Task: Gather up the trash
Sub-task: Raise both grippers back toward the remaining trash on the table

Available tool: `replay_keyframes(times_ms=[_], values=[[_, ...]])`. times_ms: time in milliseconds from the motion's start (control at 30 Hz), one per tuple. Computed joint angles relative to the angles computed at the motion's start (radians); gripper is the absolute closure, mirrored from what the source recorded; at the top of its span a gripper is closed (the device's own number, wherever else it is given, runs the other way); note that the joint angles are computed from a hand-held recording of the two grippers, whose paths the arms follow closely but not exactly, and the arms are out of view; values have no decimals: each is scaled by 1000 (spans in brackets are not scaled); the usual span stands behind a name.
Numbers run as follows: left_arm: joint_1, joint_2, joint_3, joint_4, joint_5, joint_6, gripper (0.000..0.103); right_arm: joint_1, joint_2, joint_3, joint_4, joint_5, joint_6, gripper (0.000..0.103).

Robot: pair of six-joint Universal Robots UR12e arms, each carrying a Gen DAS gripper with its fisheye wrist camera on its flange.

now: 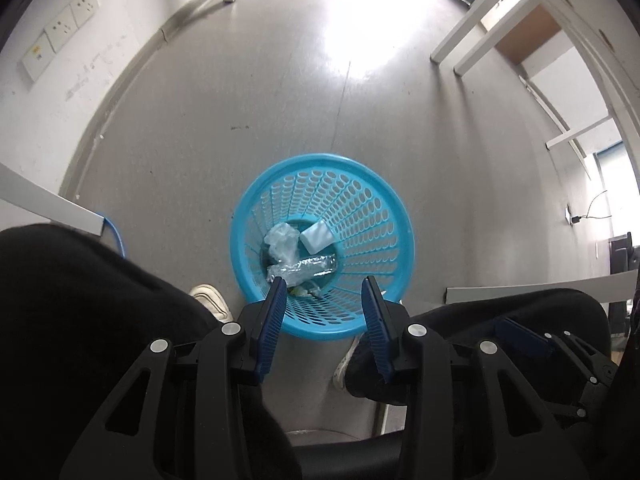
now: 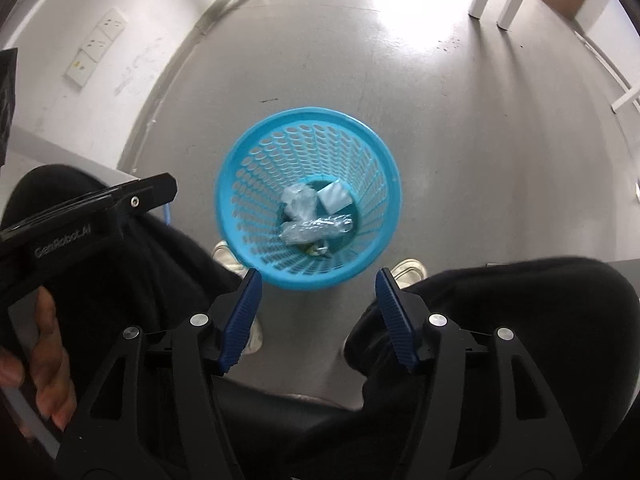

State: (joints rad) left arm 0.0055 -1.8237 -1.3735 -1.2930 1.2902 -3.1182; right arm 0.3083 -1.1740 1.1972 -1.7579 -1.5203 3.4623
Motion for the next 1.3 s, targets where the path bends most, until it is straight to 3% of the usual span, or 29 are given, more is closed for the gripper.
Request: replay_keyframes(times_ms=[233,467,567,833,1000,1300], values=[[-7,52,-34,52,26,28,62,2,-69,51,-52,-6,-7,41],[19,111,-68,40,-37,50,60,0,-132,118,-144,-15,-2,37],[21,137,-87,58,-33,76,57,14,-139,113,-159,-59,-25,36],[47,225,-155,206,-38,148,47,20,-198,154,-259,-51,-50,31],[90,261,-163,224,-133,146,39,20,-244,187,-341,-39,-57,24],[108,304,-168,347,-160,132,25,36,-278,174,-422,-62,-61,22]])
